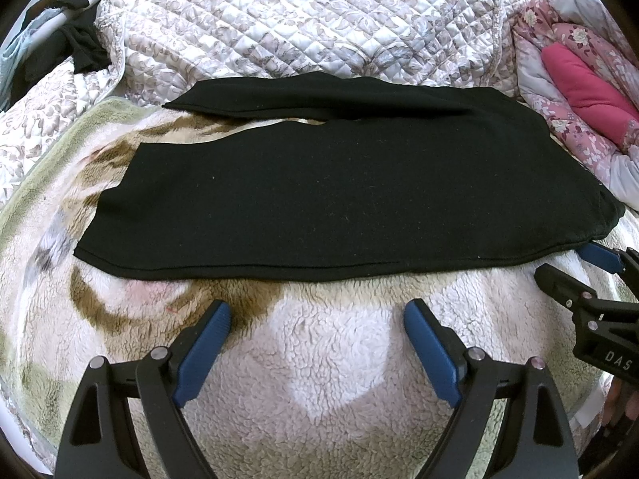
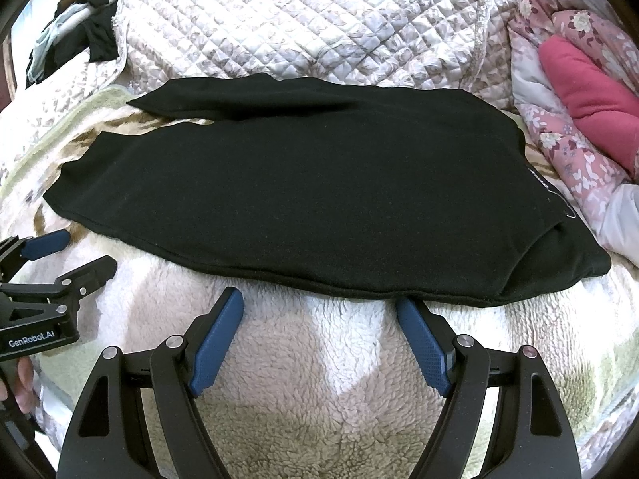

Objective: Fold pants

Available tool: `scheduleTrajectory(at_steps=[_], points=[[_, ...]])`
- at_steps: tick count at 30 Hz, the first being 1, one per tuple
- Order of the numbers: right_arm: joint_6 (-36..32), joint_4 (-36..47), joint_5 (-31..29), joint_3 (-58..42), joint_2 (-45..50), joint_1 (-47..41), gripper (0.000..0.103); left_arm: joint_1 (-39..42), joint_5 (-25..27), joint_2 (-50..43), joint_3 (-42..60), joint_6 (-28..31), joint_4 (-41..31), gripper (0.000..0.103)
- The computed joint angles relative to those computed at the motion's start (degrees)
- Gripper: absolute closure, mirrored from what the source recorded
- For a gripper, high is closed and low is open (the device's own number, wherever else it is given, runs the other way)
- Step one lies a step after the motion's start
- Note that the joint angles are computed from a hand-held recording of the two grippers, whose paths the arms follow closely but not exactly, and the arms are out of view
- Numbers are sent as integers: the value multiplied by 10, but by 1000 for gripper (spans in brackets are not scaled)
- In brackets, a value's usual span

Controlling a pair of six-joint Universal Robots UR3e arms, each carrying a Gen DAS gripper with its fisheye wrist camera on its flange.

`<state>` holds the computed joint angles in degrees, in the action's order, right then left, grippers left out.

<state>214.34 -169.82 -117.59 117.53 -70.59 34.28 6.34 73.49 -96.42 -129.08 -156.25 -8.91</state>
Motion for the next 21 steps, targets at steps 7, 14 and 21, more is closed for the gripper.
scheduleTrajectory(at_steps=[7, 14, 21], points=[[-5, 3, 8, 11, -16, -3, 24, -2, 1, -1, 2, -1, 1, 13], [-5, 2, 13, 14, -20, -4, 24, -4, 2, -1, 4, -4, -1, 13], [-5, 2, 13, 14, -20, -4, 24, -6, 1, 4, 3, -8, 0, 13]])
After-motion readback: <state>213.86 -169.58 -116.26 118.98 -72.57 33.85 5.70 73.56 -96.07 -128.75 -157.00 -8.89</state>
